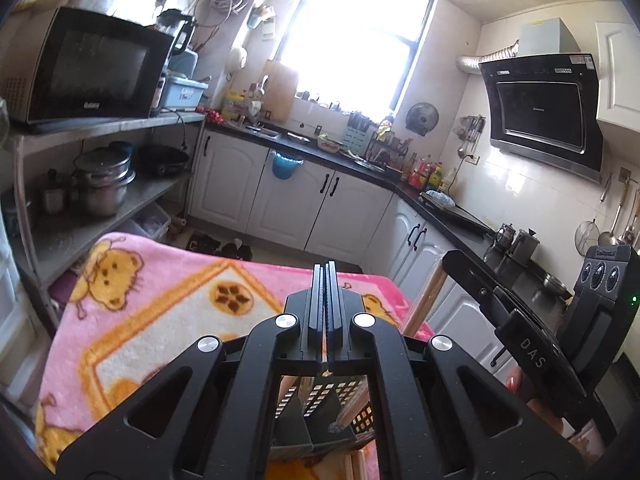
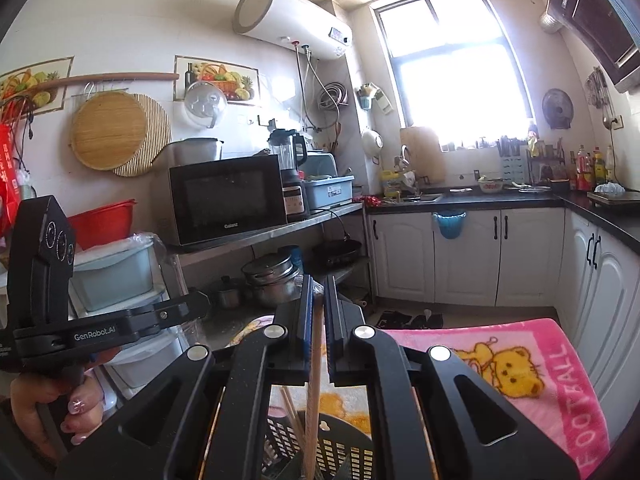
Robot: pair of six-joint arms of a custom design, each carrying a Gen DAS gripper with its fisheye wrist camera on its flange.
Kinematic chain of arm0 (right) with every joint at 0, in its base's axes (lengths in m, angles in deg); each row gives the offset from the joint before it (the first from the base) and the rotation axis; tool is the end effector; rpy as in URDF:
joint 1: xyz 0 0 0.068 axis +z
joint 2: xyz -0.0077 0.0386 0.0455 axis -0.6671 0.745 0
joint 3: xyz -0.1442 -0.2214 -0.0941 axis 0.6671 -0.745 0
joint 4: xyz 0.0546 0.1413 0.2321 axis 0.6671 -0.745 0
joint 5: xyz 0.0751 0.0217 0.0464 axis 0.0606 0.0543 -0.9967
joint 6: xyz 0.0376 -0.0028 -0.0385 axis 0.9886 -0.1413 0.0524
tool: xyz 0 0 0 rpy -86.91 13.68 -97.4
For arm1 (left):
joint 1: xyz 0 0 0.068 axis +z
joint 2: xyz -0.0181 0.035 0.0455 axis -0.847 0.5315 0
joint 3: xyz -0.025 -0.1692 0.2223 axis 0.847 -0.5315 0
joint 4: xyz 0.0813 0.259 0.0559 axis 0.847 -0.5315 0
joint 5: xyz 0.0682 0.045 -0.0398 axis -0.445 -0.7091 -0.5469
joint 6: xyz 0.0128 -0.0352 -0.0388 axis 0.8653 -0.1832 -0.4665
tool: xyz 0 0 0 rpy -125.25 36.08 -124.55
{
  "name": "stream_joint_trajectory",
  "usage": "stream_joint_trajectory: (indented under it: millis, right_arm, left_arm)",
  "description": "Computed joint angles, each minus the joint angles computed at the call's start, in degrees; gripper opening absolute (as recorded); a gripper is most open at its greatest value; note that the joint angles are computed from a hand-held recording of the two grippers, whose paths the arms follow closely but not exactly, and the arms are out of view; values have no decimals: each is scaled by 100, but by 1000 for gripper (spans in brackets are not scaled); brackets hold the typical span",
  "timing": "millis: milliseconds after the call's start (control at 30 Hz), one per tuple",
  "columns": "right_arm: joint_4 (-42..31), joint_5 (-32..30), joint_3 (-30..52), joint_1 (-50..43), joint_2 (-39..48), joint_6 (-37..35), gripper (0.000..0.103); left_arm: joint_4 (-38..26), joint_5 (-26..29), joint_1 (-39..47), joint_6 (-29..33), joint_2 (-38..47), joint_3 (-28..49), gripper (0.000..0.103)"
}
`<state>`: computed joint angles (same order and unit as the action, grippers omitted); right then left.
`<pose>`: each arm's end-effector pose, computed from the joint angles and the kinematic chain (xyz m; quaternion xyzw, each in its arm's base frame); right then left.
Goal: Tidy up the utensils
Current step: 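Lift the chopstick with the right gripper and carry it above the caddy, then drop the chopstick into the caddy and open the right gripper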
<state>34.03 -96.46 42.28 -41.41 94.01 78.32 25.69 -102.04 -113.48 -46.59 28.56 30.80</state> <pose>0.3054 0.0282 0.3902 -0.2585 0.7146 0.3039 0.5746 0.2108 -0.2622 0.4020 -0.1103 0.8099 -0.1359 0.5598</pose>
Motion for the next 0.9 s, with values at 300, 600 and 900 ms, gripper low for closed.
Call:
stream_joint_trajectory:
  millis: [300,600,900]
  right_arm:
    - [452,437,-534,251,-174,-139,6]
    - [484,558,-805,182,-134,-69,7]
    - [110,276,-995,-114,-207,-195,9]
  left_arm:
    - [328,106,-1,-41,-123,-437,0]
    - [404,264,38,-222,-158,-775,0]
    - [161,103,-51,-575,-294,-998,2]
